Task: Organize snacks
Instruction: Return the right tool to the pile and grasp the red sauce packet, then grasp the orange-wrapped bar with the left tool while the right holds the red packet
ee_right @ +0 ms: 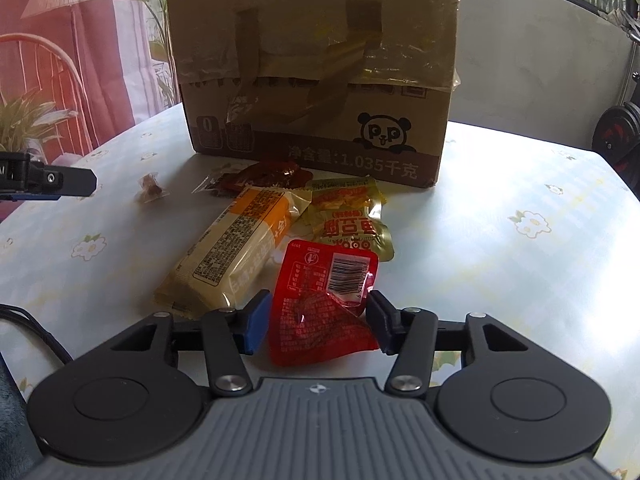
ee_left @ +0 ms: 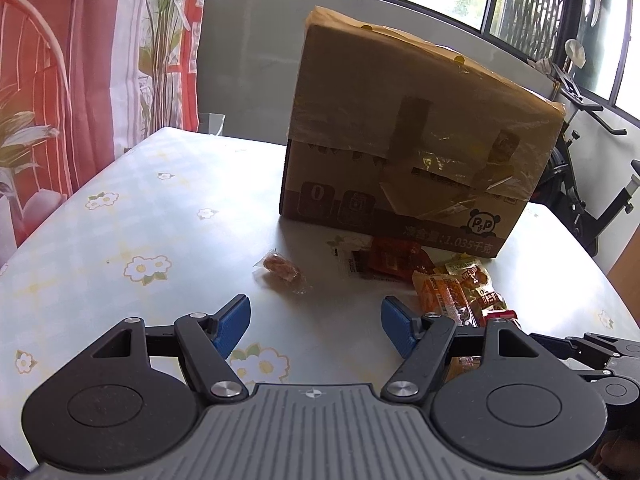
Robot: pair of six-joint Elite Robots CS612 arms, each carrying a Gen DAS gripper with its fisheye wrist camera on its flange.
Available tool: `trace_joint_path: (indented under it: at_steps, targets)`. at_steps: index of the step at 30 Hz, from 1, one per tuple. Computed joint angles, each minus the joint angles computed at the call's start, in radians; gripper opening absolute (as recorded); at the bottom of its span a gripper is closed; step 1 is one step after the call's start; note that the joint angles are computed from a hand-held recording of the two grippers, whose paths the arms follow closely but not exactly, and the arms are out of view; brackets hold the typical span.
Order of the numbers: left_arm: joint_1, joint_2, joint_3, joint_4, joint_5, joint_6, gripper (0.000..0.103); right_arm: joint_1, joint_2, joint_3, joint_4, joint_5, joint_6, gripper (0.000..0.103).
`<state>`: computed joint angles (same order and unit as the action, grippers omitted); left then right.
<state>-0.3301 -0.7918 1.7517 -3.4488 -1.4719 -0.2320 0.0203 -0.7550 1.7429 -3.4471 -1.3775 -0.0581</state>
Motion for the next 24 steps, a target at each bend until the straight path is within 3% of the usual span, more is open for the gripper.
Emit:
trace_joint_path:
  at_steps: [7,13,24]
  targets:
    - [-0.004,0.002,-0.009,0.011,-0.029,0.013,0.075,-0.009,0.01,-0.005,-0.08,0.007,0.013,0.054]
    - [-0.018,0.009,-0.029,0.045,-0.047,0.031,0.075,-0.021,0.043,-0.033,-0.181,-0.032,-0.072,0.054]
    - [-0.043,0.049,-0.114,0.146,-0.113,0.021,0.075,-0.051,0.064,-0.031,-0.235,0.03,0.007,0.054]
